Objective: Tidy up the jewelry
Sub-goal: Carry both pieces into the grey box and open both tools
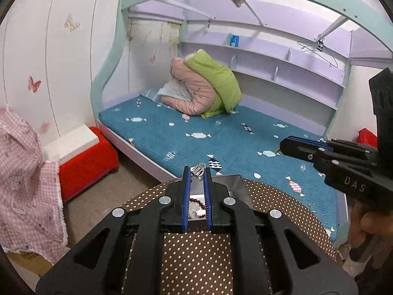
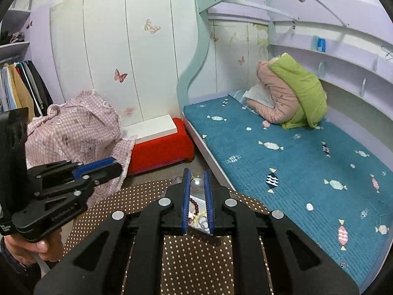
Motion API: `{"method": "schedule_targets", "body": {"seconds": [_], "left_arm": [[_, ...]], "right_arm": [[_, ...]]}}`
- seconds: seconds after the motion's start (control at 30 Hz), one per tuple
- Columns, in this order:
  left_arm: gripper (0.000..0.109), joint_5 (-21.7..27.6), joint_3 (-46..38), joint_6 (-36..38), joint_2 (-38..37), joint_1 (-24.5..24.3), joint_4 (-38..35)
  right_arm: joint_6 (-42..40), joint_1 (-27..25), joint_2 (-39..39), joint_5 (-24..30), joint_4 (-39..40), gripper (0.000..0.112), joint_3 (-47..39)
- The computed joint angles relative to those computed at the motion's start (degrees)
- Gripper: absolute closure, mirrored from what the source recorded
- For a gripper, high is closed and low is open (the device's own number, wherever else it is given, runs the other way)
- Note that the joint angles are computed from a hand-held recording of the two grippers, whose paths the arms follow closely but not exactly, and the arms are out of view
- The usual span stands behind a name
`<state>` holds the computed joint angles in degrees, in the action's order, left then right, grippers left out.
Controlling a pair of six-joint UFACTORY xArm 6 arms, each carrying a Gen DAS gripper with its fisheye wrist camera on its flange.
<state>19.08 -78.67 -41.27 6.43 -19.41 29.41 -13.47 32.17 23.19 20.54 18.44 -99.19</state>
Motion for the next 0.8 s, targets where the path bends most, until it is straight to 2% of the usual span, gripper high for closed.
{"method": "schedule_targets", "body": {"seconds": [0.27, 0.47, 0.5, 0.53, 0.57, 0.6, 0.63, 0.7, 0.73, 0.77, 0.8], "left_arm": [[0.098, 4.41, -11.74, 13.92, 10.80, 0.89, -15.91], [0.097, 8.25, -18.35, 18.09, 16.84, 1.39, -21.47], [0.089, 8.82, -18.94, 18.24, 17.32, 1.44, -21.81], [0.071, 9.03, -19.07, 17.57, 17.53, 1.46, -21.38], [0.060, 8.99, -19.00, 16.26, 17.52, 1.58, -20.16], [0.044, 8.57, -18.56, 13.43, 17.23, 1.76, -17.29], [0.037, 8.15, -17.94, 12.12, 16.82, 1.76, -15.98], [0.031, 7.50, -16.45, 10.14, 15.59, 1.94, -13.72], [0.021, 7.29, -15.56, 8.93, 14.87, 1.93, -12.43], [0.019, 7.06, -14.52, 6.44, 13.93, 1.91, -9.82], [0.016, 6.93, -13.16, 3.20, 12.69, 1.98, -6.54]], "right_arm": [[0.98, -1.34, 9.38, 7.76, 1.09, 0.102, -12.62], [2.07, -2.06, 13.90, 11.55, 2.07, 0.100, -18.03], [2.42, -2.13, 14.36, 11.92, 2.09, 0.099, -18.63], [2.59, -2.32, 14.73, 12.14, 2.88, 0.099, -18.96], [2.86, -2.41, 14.88, 12.22, 3.38, 0.095, -19.07], [3.57, -2.47, 15.22, 12.34, 3.08, 0.092, -19.56], [4.13, -2.52, 15.09, 12.04, 2.89, 0.086, -19.26], [4.78, -2.62, 14.13, 11.07, 3.48, 0.078, -17.68], [5.46, -2.66, 13.81, 10.35, 3.07, 0.051, -17.06], [8.09, -2.60, 12.12, 7.24, 0.65, 0.026, -14.05], [8.50, -2.48, 11.09, 5.24, 0.64, 0.017, -12.24]]}}
